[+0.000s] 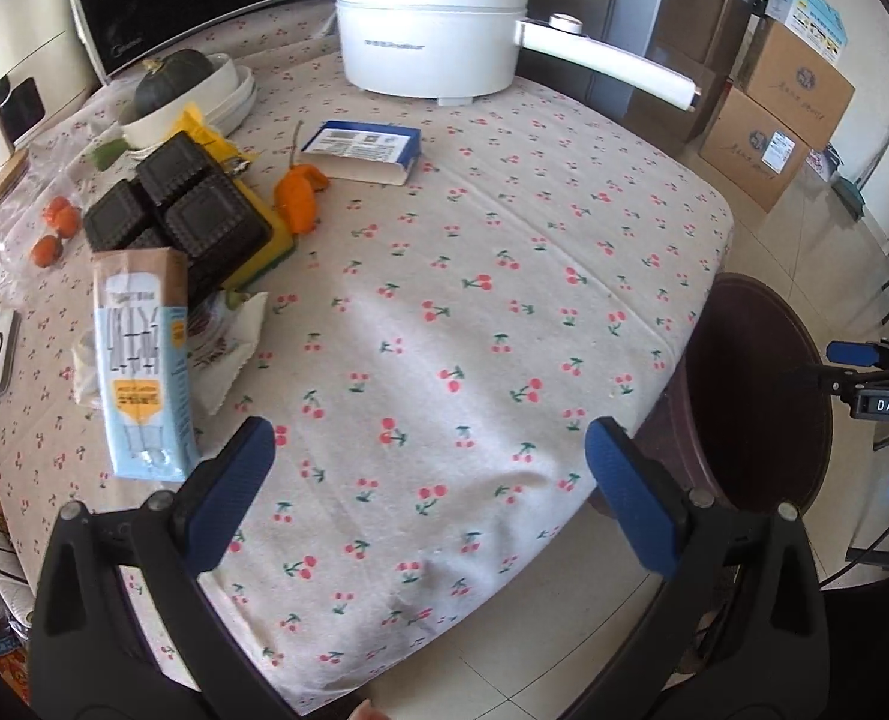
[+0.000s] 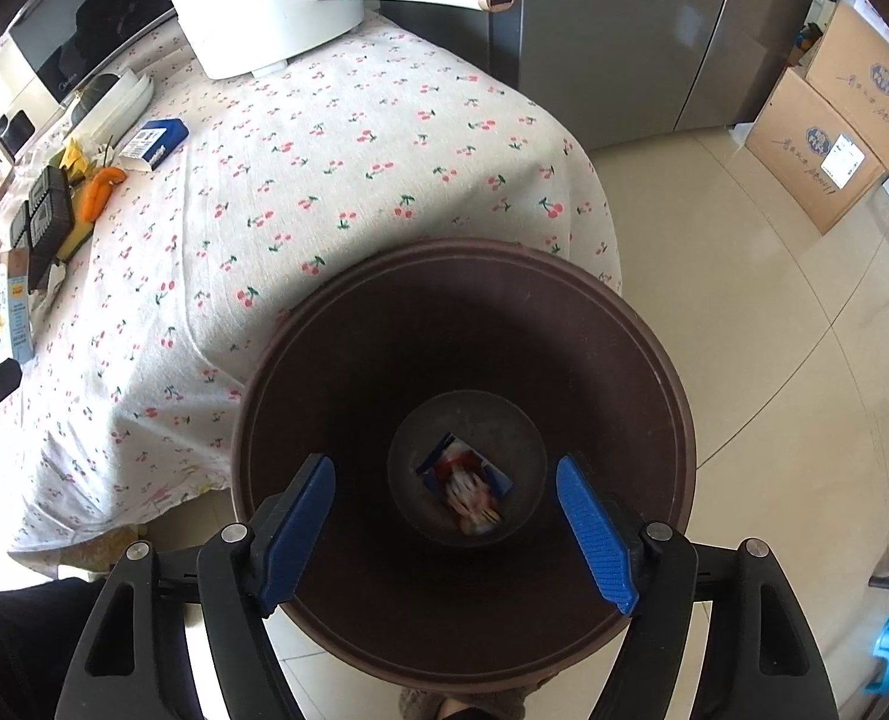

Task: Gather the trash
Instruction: 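Drop the red can into the brown bin with the right tool while the left drops the box, then grasp the milk carton with the left tool and lift it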

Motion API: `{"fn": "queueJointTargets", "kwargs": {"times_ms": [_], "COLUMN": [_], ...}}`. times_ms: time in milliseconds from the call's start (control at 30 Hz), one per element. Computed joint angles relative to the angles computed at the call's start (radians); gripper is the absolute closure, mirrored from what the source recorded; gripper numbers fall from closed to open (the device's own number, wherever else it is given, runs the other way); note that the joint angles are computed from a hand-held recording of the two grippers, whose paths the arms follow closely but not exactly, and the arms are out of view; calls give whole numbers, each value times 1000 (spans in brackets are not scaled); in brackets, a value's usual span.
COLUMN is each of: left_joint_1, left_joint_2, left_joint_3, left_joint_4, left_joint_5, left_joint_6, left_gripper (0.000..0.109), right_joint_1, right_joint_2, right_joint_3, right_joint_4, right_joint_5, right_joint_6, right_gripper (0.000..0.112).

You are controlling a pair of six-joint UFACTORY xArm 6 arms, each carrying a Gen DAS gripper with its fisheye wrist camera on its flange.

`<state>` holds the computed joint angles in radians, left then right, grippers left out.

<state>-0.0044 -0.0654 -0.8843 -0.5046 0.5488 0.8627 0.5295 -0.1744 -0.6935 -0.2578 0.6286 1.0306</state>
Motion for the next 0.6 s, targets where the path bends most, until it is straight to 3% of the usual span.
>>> {"fn": "queueJointTargets", "kwargs": {"times_ms": [267,600], "left_joint_1": [94,158], "left_joint_2": [67,221], "left_joint_3": [-73,-188], "left_joint_4": [34,139], "left_joint_5": [-12,-92], "left_joint_6": [-25,-172], "left_gripper": [6,6], "right_joint_1": [18,68], "right_joint_2": [87,278], "right_joint_3": [-133,-387], "right_joint_4": [-103,-162], "right_joint_5": [27,76], "right_joint_6": [65,55], "right_gripper": [28,26]}}
